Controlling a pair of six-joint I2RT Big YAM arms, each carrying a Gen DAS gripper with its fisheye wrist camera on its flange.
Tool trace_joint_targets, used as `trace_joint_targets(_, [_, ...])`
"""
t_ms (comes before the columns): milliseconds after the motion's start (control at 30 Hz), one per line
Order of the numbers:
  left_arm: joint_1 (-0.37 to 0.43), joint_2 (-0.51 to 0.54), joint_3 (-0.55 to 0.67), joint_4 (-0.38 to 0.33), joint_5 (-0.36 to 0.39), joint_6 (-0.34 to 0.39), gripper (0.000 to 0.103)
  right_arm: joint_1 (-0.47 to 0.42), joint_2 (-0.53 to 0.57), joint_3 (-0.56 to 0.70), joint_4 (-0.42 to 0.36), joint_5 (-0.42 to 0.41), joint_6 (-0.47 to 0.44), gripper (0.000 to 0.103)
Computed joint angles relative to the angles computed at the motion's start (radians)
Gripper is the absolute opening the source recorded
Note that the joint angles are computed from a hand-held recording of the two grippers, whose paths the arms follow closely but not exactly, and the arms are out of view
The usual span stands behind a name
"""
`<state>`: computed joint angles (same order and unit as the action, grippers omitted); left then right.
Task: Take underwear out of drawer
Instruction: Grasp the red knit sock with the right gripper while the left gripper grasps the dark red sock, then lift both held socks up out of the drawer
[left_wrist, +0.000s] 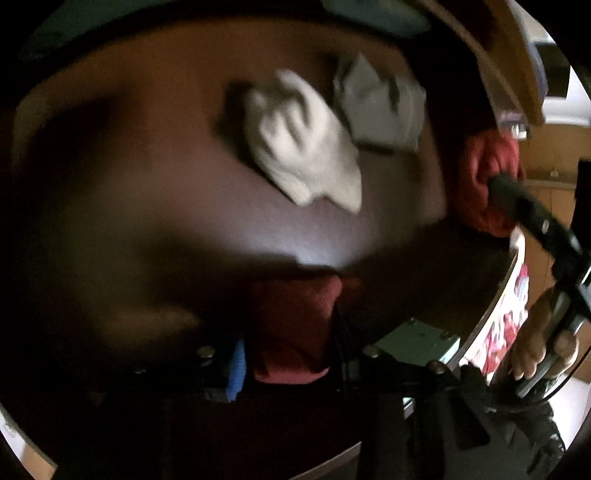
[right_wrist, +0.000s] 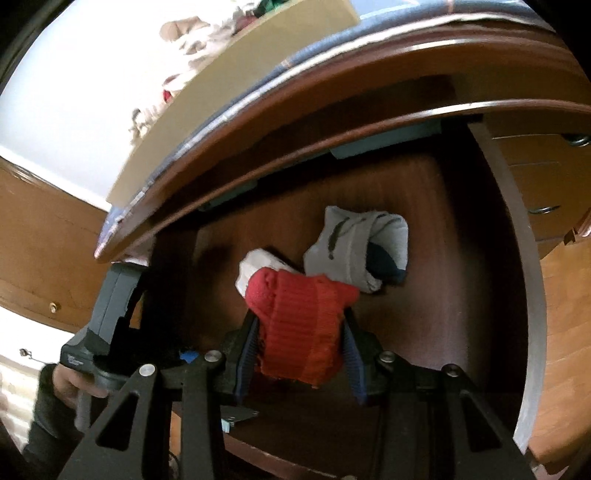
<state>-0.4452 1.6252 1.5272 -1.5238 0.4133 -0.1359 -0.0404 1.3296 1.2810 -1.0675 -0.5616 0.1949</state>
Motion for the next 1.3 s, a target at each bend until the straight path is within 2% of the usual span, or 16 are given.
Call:
trace_joint_targets(100, [0.030,-0.081,-0.049,0.120,-0.067,-0.044,0.036,0.001,-0.049,-0.042,0.072,-0.001,0.055,0.045])
trace_joint_targets(200, [0.028,-0.188,-0.116,0.283,-0.177,-0.094,0.036,0.022,-0.107,-0.097,0.172,0.052,0.113,0.045])
trace_joint_targets(233, [0.026,-0.207,-0.130,0.312,-0.201,-0.100,0.036,0.030,-0.122,-0.112,0.196,0.066,0.130,0.045])
trace_joint_targets(300, [0.030,-0.235,-0.135,0.385,-0.280,-0.099,0.036,0.054,-0.143,-0.139,0.235,0.083,0.162,0.045])
trace_joint_targets(367, [0.010,-0.293,-0.186,0.476,-0.404,-0.114,0.036,0.074,-0.153,-0.149,0.250,0.110,0.163,0.045])
trace_joint_targets(433, [0.020,-0.321,-0.226,0.538,-0.429,-0.127,0.036,0.104,-0.172,-0.164,0.271,0.168,0.163,0.045])
trace_joint_targets(533, [-0.016,-0.340,-0.263,0.619,-0.488,-0.218,0.036,0.126,-0.208,-0.190,0.298,0.230,0.165,0.045])
trace_joint_targets(667, [-0.097,-0.412,-0.357,0.725,-0.624,-0.298,0.036,0.133,-0.282,-0.237,0.344,0.298,0.147,0.045])
trace_joint_targets(833, [-0.161,-0.500,-0.402,0.734,-0.785,-0.300,0.036,0.146,-0.347,-0.276,0.389,0.336,0.139,0.045])
trace_joint_targets(967, [-0.205,-0.531,-0.416,0.745,-0.862,-0.326,0.036,0.157,-0.383,-0.294,0.415,0.355,0.137,0.045])
trace_joint_targets(1067, [-0.231,-0.541,-0.423,0.756,-0.909,-0.324,0.036,0.163,-0.415,-0.308,0.425,0.375,0.125,0.045])
trace_joint_targets(1300, [-0.272,-0.551,-0.421,0.767,-0.955,-0.326,0.036,0.187,-0.475,-0.335,0.459,0.450,0.080,0.045])
